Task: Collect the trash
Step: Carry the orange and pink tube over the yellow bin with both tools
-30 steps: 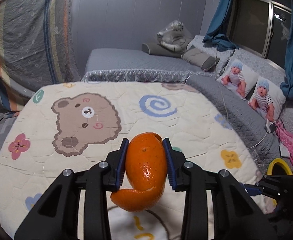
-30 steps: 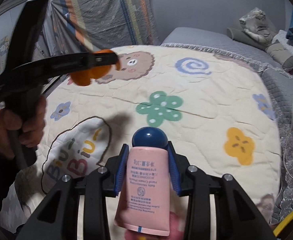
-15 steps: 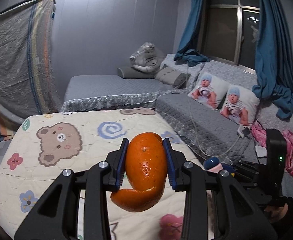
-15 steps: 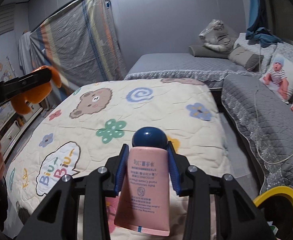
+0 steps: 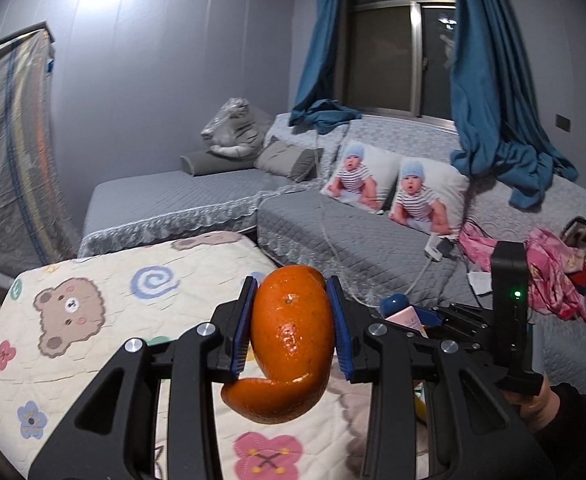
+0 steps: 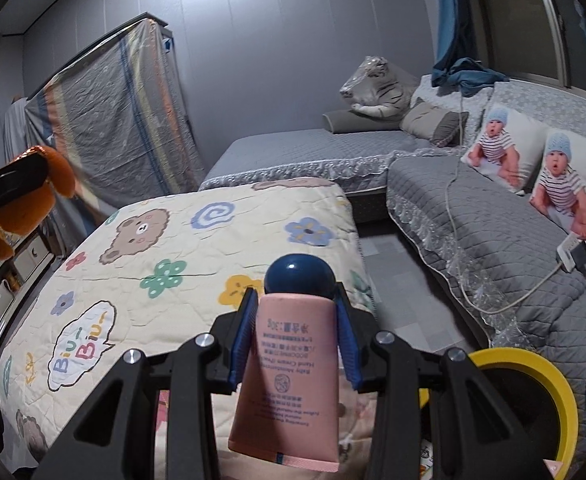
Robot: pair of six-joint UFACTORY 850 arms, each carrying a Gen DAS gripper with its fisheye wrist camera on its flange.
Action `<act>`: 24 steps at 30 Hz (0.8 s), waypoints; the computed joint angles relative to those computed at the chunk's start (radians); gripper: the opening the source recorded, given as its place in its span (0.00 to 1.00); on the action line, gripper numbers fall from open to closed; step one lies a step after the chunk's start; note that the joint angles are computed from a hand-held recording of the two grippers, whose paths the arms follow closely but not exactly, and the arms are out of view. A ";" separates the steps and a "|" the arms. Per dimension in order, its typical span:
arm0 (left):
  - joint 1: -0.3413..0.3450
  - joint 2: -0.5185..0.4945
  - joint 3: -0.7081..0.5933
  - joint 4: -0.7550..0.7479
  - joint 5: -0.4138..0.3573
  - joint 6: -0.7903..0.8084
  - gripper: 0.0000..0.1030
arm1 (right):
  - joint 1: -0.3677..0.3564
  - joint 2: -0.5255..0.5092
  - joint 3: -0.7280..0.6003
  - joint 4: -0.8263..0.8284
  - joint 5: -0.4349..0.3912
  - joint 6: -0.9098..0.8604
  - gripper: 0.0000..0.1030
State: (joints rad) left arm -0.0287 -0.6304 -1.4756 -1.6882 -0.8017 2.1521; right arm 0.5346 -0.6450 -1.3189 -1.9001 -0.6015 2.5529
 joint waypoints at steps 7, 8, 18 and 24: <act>-0.037 0.043 0.068 -0.011 -0.021 0.056 0.32 | -0.001 0.062 0.115 0.012 -0.080 0.064 0.34; -0.040 0.045 0.072 -0.011 -0.023 0.062 0.32 | 0.001 0.070 0.130 0.022 -0.096 0.064 0.34; -0.104 0.053 0.110 0.020 -0.036 0.079 0.32 | 0.007 0.140 0.284 0.098 -0.177 0.133 0.34; -0.153 0.040 0.121 0.035 -0.044 0.081 0.33 | 0.012 0.173 0.359 0.154 -0.216 0.176 0.34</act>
State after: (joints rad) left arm -0.1814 -0.5902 -1.3542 -1.6533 -0.8457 2.2329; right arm 0.5462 -0.4723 -0.9594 -1.7460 -0.8173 2.7293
